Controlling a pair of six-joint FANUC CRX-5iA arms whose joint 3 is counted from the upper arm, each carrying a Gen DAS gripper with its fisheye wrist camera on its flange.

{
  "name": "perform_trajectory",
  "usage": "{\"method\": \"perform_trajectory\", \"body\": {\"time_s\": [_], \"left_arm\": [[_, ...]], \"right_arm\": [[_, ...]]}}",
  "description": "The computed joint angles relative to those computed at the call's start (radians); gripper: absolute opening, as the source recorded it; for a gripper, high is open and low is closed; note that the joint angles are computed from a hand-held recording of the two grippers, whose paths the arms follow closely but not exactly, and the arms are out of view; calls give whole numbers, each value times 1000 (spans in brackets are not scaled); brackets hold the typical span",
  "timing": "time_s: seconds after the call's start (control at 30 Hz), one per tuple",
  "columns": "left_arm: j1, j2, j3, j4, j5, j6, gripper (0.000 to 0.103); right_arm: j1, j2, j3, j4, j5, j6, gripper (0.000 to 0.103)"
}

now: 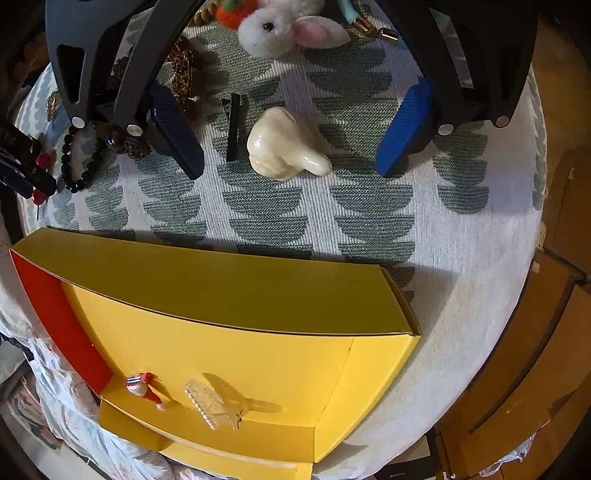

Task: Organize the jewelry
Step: 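Move the left tool to the white ceramic bird while the right tool approaches the red-bead hairpin, then grasp the ceramic bird with the left tool while the right tool grasps the red-bead hairpin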

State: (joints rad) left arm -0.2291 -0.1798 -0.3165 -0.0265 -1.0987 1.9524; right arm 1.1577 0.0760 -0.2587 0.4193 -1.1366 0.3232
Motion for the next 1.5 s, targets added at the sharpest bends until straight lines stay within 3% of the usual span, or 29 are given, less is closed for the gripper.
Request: {"method": "perform_trajectory", "body": {"time_s": [0.1, 0.27, 0.6, 0.87, 1.07, 1.27, 1.5], "left_arm": [[-2, 2, 1, -2, 0, 2, 92], [-3, 12, 3, 2, 9, -1, 92], [22, 12, -12, 33, 19, -43, 92], [13, 11, 0, -12, 0, -28, 73], [42, -10, -12, 3, 0, -38, 48], [82, -33, -36, 50, 11, -78, 31], [116, -84, -74, 112, 30, -146, 31]], "right_arm": [[4, 8, 1, 11, -3, 0, 79], [1, 17, 7, -1, 15, 15, 65], [-13, -1, -3, -34, 57, 17, 52], [-19, -27, -18, -49, 66, 6, 31], [-18, -30, -19, -50, 66, 3, 29], [-15, -39, -20, -51, 64, -3, 29], [3, -83, -32, -42, 89, -15, 29]]}}
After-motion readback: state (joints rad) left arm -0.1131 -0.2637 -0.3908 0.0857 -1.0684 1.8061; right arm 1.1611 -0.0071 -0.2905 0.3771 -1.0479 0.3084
